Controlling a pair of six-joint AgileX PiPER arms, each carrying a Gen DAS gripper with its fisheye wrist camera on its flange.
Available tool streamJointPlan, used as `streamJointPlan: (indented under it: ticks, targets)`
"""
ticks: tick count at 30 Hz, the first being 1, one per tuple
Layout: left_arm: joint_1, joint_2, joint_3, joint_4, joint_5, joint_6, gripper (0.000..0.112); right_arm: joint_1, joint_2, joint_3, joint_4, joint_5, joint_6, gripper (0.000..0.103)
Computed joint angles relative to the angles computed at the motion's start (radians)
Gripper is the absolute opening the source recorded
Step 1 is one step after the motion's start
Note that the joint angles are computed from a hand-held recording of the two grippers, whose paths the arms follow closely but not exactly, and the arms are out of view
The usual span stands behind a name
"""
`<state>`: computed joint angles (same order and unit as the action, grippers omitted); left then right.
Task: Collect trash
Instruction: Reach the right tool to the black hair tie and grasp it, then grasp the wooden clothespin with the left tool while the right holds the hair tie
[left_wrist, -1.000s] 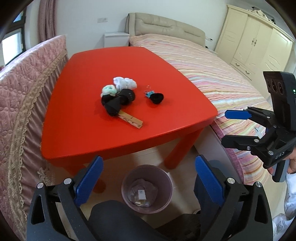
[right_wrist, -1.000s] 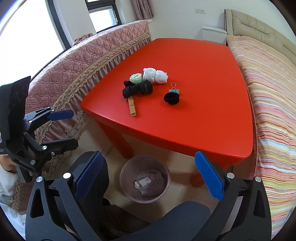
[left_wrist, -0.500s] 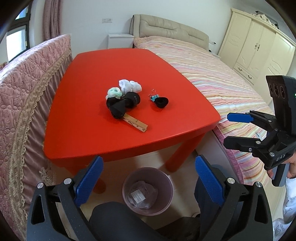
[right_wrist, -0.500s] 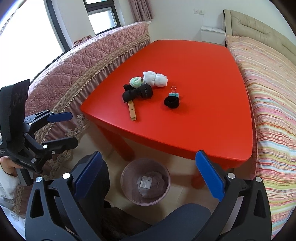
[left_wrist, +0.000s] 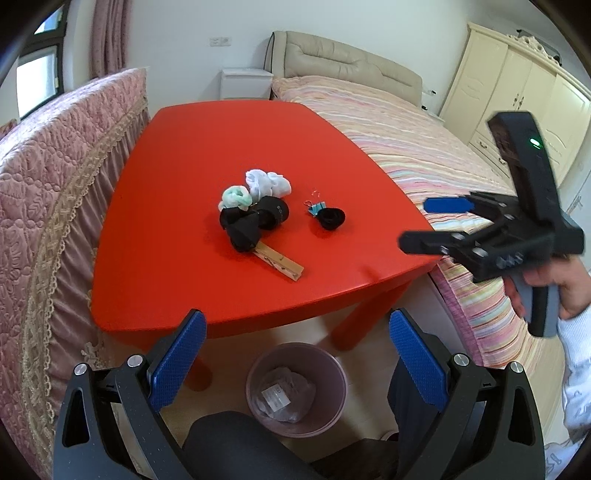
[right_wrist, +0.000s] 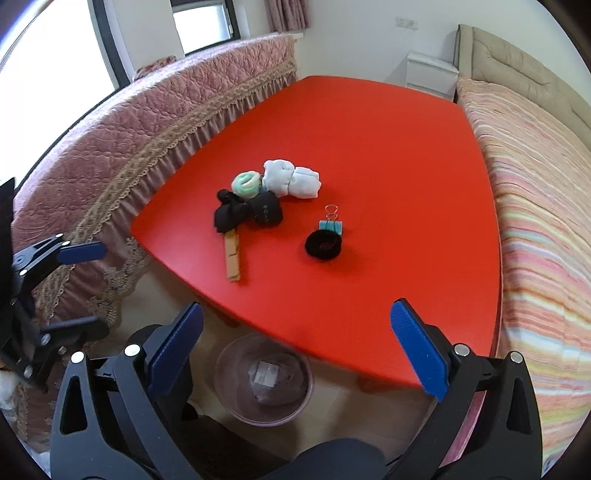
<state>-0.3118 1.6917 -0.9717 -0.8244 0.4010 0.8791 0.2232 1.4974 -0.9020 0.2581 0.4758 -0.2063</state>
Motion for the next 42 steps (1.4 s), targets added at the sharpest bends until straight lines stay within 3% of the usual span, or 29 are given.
streamJointPlan:
  ticks: [15,20,29,32,42]
  targets:
    - [0.018,0.048,-0.047,0.022,0.029,-0.038,0.096,-0.028,0.422,-0.464,-0.085,0.246,-0.012,0.098]
    - [0.030,0.059,-0.053,0.018,0.039,-0.035,0.096,-0.016,0.491,-0.538,-0.110,0.300,0.005,0.078]
    - [0.041,0.080,-0.064,0.001,0.056,-0.021,0.096,-0.019,0.501,-0.525,-0.130,0.283,0.011,0.049]
    - [0.040,0.084,-0.067,-0.001,0.059,-0.022,0.096,-0.019,0.504,-0.530,-0.131,0.281,0.015,0.034]
    - [0.029,0.113,-0.119,0.047,0.073,-0.111,0.096,-0.024,0.428,-0.468,-0.084,0.250,0.013,0.029]
